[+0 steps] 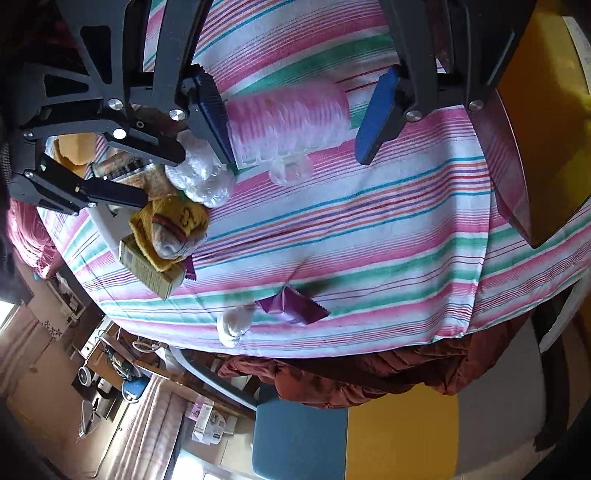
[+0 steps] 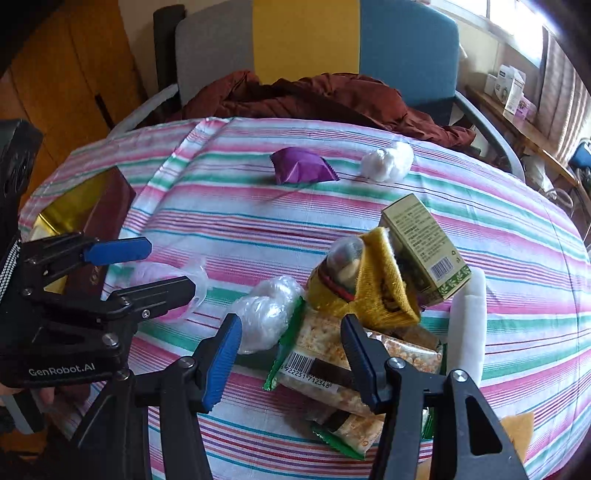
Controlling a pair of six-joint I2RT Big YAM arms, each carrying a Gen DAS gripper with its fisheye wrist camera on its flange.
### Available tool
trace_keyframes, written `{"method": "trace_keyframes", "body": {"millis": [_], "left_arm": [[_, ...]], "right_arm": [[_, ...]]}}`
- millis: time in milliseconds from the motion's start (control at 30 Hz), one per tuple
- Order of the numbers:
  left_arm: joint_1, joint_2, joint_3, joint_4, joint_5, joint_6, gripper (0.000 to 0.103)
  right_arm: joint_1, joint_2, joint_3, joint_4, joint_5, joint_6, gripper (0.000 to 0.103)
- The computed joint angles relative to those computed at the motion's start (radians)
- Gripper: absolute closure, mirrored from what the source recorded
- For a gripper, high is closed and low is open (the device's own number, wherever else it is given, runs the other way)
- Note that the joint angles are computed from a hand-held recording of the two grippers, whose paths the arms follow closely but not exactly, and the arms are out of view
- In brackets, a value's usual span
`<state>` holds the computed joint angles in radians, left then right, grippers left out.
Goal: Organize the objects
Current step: 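Grasp the pink hair roller with the left tool while the right tool grasps the clear plastic bag bundle, then carry the roller and bag bundle over the gold tray and open both tools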
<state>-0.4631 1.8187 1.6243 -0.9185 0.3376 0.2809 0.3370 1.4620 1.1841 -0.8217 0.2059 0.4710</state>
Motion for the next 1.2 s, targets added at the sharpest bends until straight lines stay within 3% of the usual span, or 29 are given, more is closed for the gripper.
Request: {"method": "trace_keyframes", "body": {"millis": [167,333,467,700,867,1200], "left_arm": [[0.002,0.027,0.018,-0.054,-0.016,-0.006,0.038],[0.005,-0.002,-0.026,-0.01,-0.021,0.002,0.039],[0.023,-0.021,-0.044,0.027,-0.007,-0.044,0.039],[0.073,-0.093,-0.065,0.082,0.149,-0.134,0.038],[0.101,-0.146,-0.101,0.096,0.18,-0.145,0.038],[0.232,-0.21,-0.157,0.116,0.18,-0.163,0.038]], "right_arm": [[0.015,0.011,0.007,0.005,0.016,-0.038,0.046],[0.029,0.028,0.017,0.004,0.038,-0.074,0.046],[0.03,0.027,0.015,0.035,0.035,-0.099,0.047],[0.045,0.07,0.046,0.005,0.062,-0.129,0.049],[0.064,0.143,0.093,-0.036,0.125,-0.17,0.069],[0.063,0.037,0.018,0.107,0.028,-0.121,0.071]]}}
